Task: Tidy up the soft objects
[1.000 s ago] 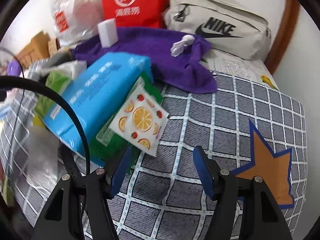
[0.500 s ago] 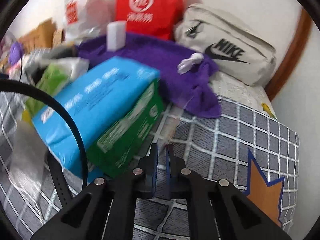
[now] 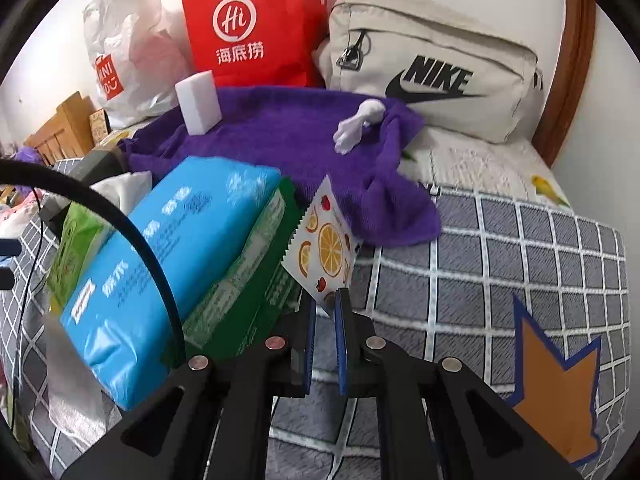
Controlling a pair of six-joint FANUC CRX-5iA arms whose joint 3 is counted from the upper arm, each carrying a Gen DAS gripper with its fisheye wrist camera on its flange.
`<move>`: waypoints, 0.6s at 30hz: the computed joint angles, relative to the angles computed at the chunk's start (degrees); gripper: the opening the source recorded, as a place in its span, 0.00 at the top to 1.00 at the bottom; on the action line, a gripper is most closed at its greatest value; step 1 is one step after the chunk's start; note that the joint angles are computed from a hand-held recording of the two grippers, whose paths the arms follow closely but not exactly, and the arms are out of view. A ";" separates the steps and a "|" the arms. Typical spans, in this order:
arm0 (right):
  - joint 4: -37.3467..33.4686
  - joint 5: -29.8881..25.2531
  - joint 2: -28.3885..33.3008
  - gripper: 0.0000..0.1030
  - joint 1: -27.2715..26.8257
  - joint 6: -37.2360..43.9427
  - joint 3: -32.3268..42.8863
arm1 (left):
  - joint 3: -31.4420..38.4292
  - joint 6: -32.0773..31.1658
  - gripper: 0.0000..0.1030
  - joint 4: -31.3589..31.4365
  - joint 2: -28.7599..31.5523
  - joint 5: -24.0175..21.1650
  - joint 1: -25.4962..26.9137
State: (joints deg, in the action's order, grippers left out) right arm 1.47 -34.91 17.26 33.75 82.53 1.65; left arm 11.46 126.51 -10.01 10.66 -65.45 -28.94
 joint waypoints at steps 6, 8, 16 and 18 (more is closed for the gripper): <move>0.20 -0.01 1.35 0.74 -0.09 -0.90 2.05 | 0.11 -0.58 0.26 0.29 0.39 -0.07 0.21; 3.39 1.09 1.49 0.70 0.53 -3.09 1.54 | 0.31 -0.97 0.26 0.30 0.63 -0.25 0.16; 9.11 2.62 1.29 0.71 0.88 -8.29 0.46 | -0.84 -2.18 0.26 1.96 0.44 0.90 0.72; 6.90 1.40 2.27 0.71 0.46 -6.54 2.26 | -1.05 -2.24 0.26 2.12 0.40 0.94 0.90</move>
State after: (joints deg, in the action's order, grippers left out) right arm 8.36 -33.50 19.53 34.21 75.98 3.92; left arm 10.41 124.26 -7.89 11.06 -64.51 -28.05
